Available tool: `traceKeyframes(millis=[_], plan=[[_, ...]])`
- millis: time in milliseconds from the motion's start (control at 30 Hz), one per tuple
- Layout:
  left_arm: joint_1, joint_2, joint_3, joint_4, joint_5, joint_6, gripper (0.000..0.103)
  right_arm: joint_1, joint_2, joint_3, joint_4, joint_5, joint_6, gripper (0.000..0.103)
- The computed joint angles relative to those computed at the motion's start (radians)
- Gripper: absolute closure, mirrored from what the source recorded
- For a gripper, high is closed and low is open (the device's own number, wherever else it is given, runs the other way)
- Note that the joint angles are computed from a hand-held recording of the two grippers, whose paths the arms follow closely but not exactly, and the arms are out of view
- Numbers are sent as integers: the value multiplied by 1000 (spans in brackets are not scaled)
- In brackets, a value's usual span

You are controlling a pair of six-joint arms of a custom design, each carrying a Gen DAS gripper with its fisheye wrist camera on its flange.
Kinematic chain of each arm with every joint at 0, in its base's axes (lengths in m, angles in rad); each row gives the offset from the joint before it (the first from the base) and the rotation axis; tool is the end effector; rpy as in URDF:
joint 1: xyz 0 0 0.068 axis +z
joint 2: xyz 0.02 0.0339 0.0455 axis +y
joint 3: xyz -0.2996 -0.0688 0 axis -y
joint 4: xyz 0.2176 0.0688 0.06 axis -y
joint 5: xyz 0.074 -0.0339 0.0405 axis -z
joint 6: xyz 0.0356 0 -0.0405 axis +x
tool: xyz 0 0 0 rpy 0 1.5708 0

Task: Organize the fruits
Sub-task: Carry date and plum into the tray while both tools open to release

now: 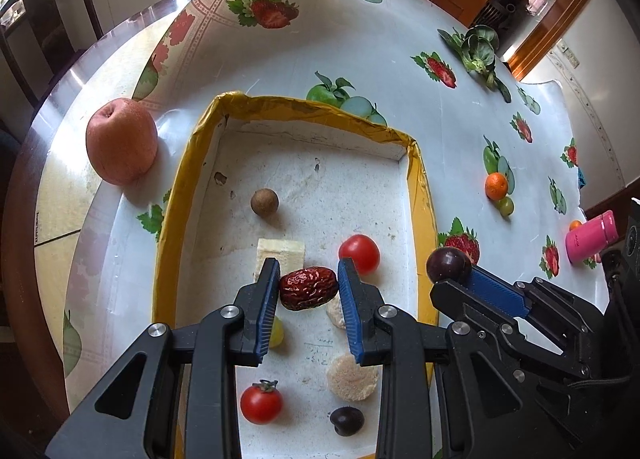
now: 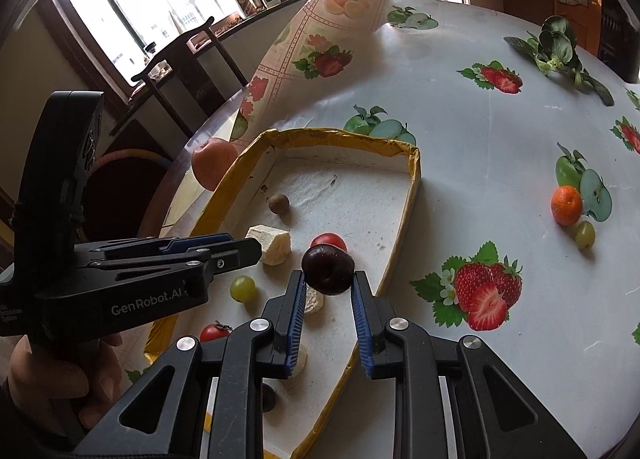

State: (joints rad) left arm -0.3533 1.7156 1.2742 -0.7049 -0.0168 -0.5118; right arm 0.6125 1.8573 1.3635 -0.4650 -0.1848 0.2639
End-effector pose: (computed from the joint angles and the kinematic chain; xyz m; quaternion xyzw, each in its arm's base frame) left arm 0.3105 -0.1139 0.2714 -0.0792 0.9743 -0.0808 0.1947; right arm 0.3132 0.2280 0.2614 -0.1920 0.9303 0.2069 0.2343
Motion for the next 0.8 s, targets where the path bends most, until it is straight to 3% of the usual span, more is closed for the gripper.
traceKeyframes(millis=[467, 800], plan=[[117, 228, 205, -22, 0, 74, 76, -7, 250, 310, -106, 4, -33, 80], [109, 290, 210, -22, -13, 83, 76, -1, 360, 390, -161, -12, -59, 79]])
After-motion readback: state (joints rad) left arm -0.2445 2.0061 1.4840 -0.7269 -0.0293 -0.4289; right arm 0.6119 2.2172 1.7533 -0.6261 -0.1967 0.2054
